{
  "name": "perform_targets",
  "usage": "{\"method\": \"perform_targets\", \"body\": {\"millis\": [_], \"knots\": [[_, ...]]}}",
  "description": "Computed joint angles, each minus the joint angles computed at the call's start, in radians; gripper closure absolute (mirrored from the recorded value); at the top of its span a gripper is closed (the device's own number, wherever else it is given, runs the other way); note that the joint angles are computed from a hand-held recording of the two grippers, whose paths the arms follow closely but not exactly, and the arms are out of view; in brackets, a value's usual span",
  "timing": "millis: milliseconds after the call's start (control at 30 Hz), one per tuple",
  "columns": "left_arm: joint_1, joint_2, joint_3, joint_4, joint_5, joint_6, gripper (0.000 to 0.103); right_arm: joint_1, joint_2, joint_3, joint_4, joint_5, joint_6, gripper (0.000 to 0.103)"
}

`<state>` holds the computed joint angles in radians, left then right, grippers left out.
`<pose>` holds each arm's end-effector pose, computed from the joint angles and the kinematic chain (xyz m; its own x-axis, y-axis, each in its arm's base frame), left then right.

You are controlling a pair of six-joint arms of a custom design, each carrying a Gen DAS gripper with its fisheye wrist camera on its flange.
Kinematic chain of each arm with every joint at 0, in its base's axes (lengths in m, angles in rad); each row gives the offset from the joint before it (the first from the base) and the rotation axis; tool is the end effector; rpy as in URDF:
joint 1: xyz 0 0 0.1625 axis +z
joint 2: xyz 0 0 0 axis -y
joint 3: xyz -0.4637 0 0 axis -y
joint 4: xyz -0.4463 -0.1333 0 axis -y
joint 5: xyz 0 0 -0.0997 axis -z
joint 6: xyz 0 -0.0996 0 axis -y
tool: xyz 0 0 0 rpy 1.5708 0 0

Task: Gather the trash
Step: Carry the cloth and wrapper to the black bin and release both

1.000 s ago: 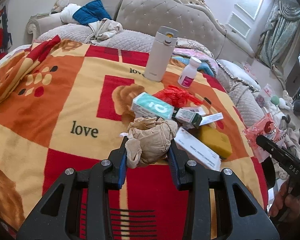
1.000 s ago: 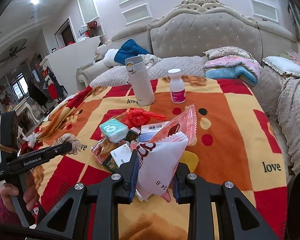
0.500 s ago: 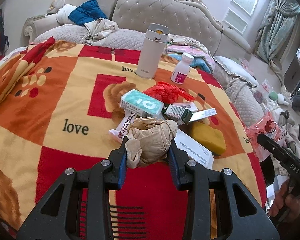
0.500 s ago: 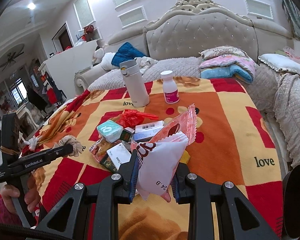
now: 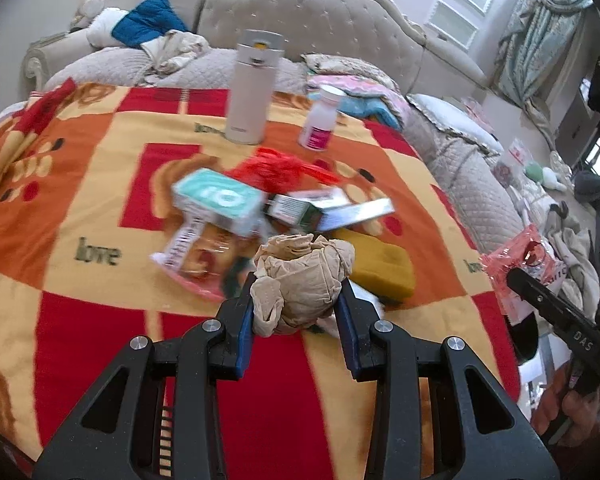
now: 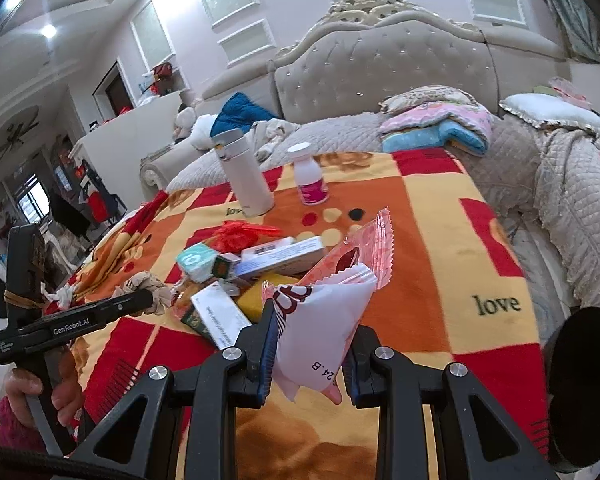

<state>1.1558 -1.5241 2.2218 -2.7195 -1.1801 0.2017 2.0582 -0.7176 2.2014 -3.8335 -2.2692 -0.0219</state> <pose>-0.0423 -0.5207 0.2995 -0.8219 0.3814 -0.4231 0.5384 0.7627 -0.3584 0.3013 -0.4205 0.0386 -0.8807 0.0266 0.4729 -0.3527 0.6295 -0.6923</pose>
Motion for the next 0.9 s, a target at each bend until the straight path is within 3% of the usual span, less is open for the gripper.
{"method": "perform_targets", "body": {"millis": [233, 567, 900], "knots": [[-0.080, 0.040, 0.031, 0.034, -0.046, -0.035, 0.070, -0.038, -0.064, 0.100, -0.069, -0.045, 0.026, 0.076], [-0.234, 0.176, 0.067, 0.024, -0.103, -0.073, 0.069, -0.123, -0.186, 0.283, -0.141, -0.149, 0.081, 0.076], [-0.341, 0.331, 0.067, -0.009, -0.163, -0.105, 0.069, -0.252, -0.278, 0.438, -0.239, -0.141, 0.131, 0.076]]}}
